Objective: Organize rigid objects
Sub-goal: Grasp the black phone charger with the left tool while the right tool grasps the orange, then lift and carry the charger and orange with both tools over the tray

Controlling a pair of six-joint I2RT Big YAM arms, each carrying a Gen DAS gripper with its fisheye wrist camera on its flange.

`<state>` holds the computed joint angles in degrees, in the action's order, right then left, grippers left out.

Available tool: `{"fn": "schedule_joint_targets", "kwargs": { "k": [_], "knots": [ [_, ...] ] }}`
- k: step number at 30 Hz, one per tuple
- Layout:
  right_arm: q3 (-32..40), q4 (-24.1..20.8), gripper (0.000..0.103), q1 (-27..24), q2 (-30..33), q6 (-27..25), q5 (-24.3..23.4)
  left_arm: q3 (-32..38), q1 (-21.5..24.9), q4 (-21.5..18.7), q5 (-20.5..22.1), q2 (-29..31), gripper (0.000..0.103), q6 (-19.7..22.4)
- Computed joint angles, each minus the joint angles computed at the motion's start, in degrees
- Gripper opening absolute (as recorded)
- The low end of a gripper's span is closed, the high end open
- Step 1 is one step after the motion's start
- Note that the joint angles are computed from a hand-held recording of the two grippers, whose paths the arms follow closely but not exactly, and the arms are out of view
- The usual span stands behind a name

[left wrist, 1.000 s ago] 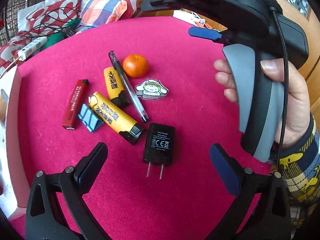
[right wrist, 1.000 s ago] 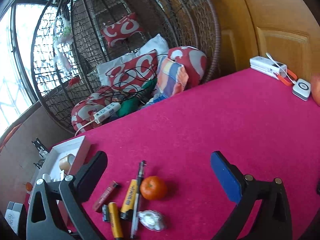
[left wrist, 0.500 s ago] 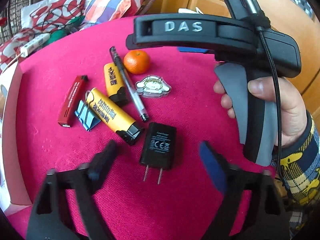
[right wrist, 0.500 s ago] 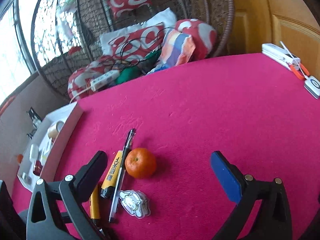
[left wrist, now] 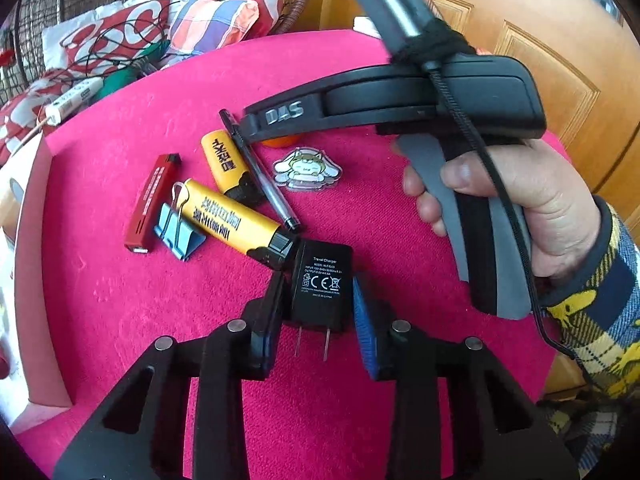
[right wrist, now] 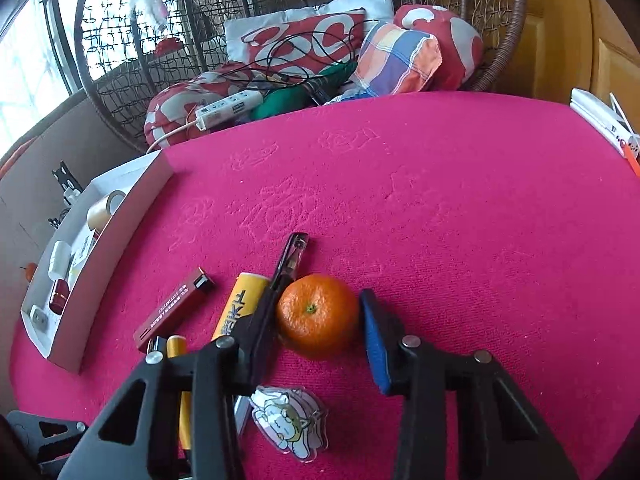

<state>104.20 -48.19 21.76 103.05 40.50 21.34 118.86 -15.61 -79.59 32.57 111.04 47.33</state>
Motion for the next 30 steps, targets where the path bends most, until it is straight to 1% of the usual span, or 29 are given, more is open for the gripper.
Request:
{"fn": "schedule_joint_targets", "kwargs": {
  "k": [2, 4, 7, 10, 13, 17, 22, 30],
  "knots": [
    [-0.86, 0.8, 0.04, 0.02, -0.52, 1.06, 0.22, 0.49, 0.17, -0.46, 0.32, 0.35, 0.032, 0.16],
    [-1.34, 1.36, 0.04, 0.14, -0.86, 2.3, 0.89, 0.34, -0.04, 0.09, 0.12, 0.24, 0.032, 0.19],
    [-3.83, 3.32, 0.04, 0.27, -2.88, 3.87, 1.83, 0.06, -0.12, 0.58, 0.24, 0.1, 0.031, 0.29],
    [-5.42, 5.41, 0.04, 0.84, -5.02, 4.25, 3.97, 0.61, 0.18, 0.61, 1.74, 0.16, 0.029, 0.12],
    [-6.04, 7.6, 0.04, 2.09, -7.08, 2.51, 8.02, -0.64, 1.11, 3.36, 3.8, -1.63, 0.029, -0.79],
    [-6.01, 11.22, 0.04, 4.4, -9.38, -1.48, 13.71, 0.48, 2.45, 4.39, 6.38, -2.14, 0.029, -2.64],
    [-5.34, 15.14, 0.04, 6.02, -10.65, -5.44, 16.25, 1.12, 4.68, 6.68, 9.2, -3.55, 0.029, -5.64],
    [-7.08, 23.4, 0.04, 8.95, -13.96, -12.37, 20.14, 2.12, 7.87, 9.86, 12.91, -6.23, 0.029, -10.13]
  ]
}}
